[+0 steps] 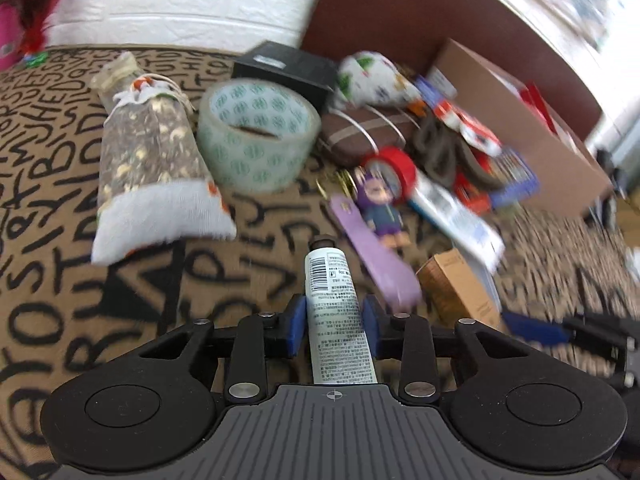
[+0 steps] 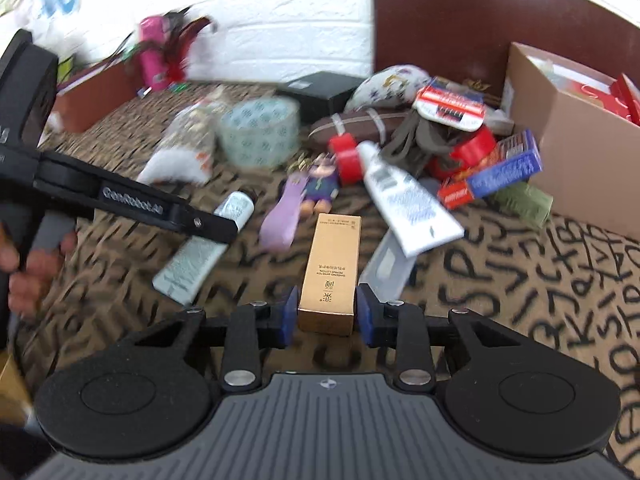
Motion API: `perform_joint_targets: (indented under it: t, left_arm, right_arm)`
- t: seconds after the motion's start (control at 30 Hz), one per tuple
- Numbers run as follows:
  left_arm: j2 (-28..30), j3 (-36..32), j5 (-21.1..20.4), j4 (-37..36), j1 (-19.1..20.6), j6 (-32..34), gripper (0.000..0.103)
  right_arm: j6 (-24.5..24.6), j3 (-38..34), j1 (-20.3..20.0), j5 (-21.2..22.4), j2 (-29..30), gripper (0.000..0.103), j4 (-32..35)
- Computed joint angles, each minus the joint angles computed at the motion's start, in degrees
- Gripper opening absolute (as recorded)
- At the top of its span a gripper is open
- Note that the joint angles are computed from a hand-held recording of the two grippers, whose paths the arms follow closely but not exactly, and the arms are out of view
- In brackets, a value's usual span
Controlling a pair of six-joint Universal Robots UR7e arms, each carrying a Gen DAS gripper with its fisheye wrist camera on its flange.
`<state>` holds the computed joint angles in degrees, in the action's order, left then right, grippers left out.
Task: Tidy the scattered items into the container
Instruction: 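Grasp the white tube with the left gripper while the right gripper grasps the tan box, then carry the white tube and tan box with both grippers over the cardboard box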
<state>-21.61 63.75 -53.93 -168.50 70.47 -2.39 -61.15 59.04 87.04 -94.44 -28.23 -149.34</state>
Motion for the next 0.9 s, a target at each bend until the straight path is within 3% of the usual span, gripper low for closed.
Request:
perform_joint_targets:
  t: [0.17, 0.33, 0.4, 0.47, 0.5, 0.67, 0.83, 0.9]
  left_arm:
    - [-0.01, 0.4, 0.81, 0.87, -0.59, 1.41, 0.062]
    - [2.98, -3.18, 3.85, 0.4, -1.17, 6.53, 0.06]
    - [2.95, -2.98, 5.08, 0.66, -1.45, 7.93, 0.044]
    - [1.74, -1.47, 3.97, 1.3, -1.36, 7.96, 0.035]
    - [1.29, -0.83, 3.43, 1.35, -1.28, 7.9, 0.035]
    - [1.7, -0.75, 2.85, 0.24, -1.23, 9.78, 0.054]
    - [4.32, -1.75, 5.7, -4.5, -1.87, 20.02, 0.049]
    - [4.28, -1.81, 5.79, -4.3, -1.92, 18.66, 0.049]
  right_arm:
    - [-1.05, 1.29, 0.21, -1.72, -0.68, 0.037, -0.58]
    - [-0.86, -0.65, 0.68, -1.32, 1.53, 0.038, -1.71]
    - [-1.32, -1.97, 0.88, -1.8, 2.48, 0.034, -0.93]
    - [-1.94, -2.34, 0.96, -2.33, 2.74, 0.034, -0.38]
    - [-2.28, -2.38, 0.93, -2.2, 2.68, 0.034, 0.07]
    - [-0.22, -4.5, 0.63, -1.81, 3.74, 0.035, 2.5]
    - [0.72, -5.14, 0.45, -0.9, 4.34, 0.035, 2.52]
    - [0.42, -5.07, 0.2, -0.16, 4.27, 0.035, 2.53]
